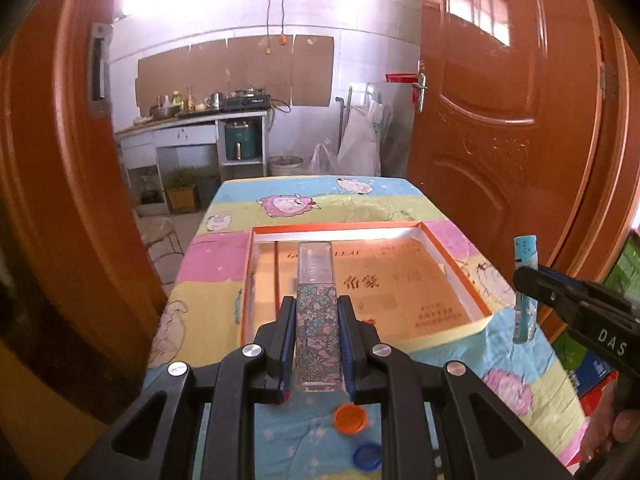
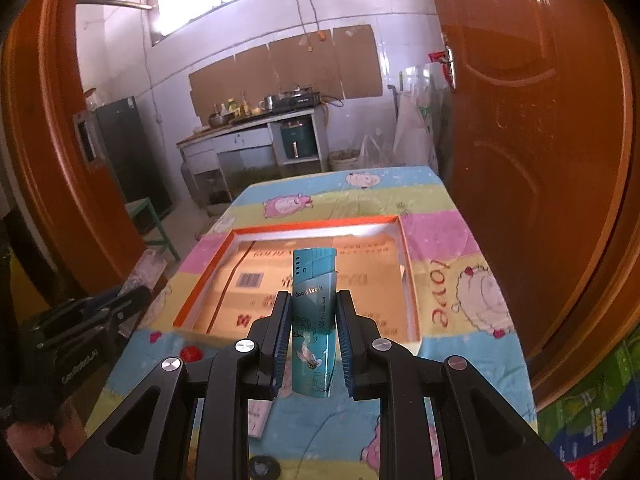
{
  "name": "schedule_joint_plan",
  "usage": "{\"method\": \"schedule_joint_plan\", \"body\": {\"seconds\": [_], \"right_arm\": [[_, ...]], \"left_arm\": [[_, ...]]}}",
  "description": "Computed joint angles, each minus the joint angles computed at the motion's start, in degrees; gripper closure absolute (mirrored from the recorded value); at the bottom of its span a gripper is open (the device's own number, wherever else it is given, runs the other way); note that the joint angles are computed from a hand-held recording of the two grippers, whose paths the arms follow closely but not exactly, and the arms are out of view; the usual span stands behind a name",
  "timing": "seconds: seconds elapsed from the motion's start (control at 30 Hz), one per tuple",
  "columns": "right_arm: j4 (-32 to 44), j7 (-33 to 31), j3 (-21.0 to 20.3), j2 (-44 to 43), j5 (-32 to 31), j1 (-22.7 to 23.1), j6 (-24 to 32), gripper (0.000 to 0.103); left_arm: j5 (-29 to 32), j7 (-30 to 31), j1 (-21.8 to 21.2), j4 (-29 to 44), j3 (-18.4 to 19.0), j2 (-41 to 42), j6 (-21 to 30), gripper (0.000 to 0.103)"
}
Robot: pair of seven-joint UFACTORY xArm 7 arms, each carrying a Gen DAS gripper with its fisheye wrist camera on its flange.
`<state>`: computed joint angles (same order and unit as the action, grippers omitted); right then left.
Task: Organize rigid objects
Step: 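Carry the patterned tube and teal lighter over the box tray with both grippers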
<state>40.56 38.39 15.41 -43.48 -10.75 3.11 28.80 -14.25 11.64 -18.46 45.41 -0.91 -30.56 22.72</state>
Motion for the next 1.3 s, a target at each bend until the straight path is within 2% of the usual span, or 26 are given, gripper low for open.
{"method": "schedule_joint_plan", "body": {"seconds": [0.07,0.37,0.53,0.77,1.0,1.3], "right_arm": [[0.4,-1.0,-1.2,1.0,0.2,0.2,-0.6,0.081],[4.1,-7.0,-6.2,8.4,2.7,0.8,-4.0,0.081],[7.2,-12.1,-9.8,14.7,6.5,2.9,-5.1,0.081],[14.6,-21.3,-13.6,26.1,13.3,5.4,-3.7,0.08],[21.6,-27.5,-13.8,35.8,17.8,4.7,-1.4,0.081],[26.2,-30.6,-13.0,42.9,19.7,3.0,0.3,0.08]], "left_arm": [[-0.9,0.1,-0.7,1.9,0.6,2.1,0.4,0.083],[-0.3,-0.9,1.1,9.8,-1.4,12.1,1.0,0.083],[2.7,-2.9,3.1,13.9,-3.5,17.4,1.5,0.083],[6.7,-6.0,4.7,20.9,-5.1,26.1,3.7,0.083],[9.5,-7.9,5.0,27.4,-5.7,34.0,6.1,0.083],[9.7,-8.4,5.4,32.9,-5.8,40.5,9.8,0.083]]}}
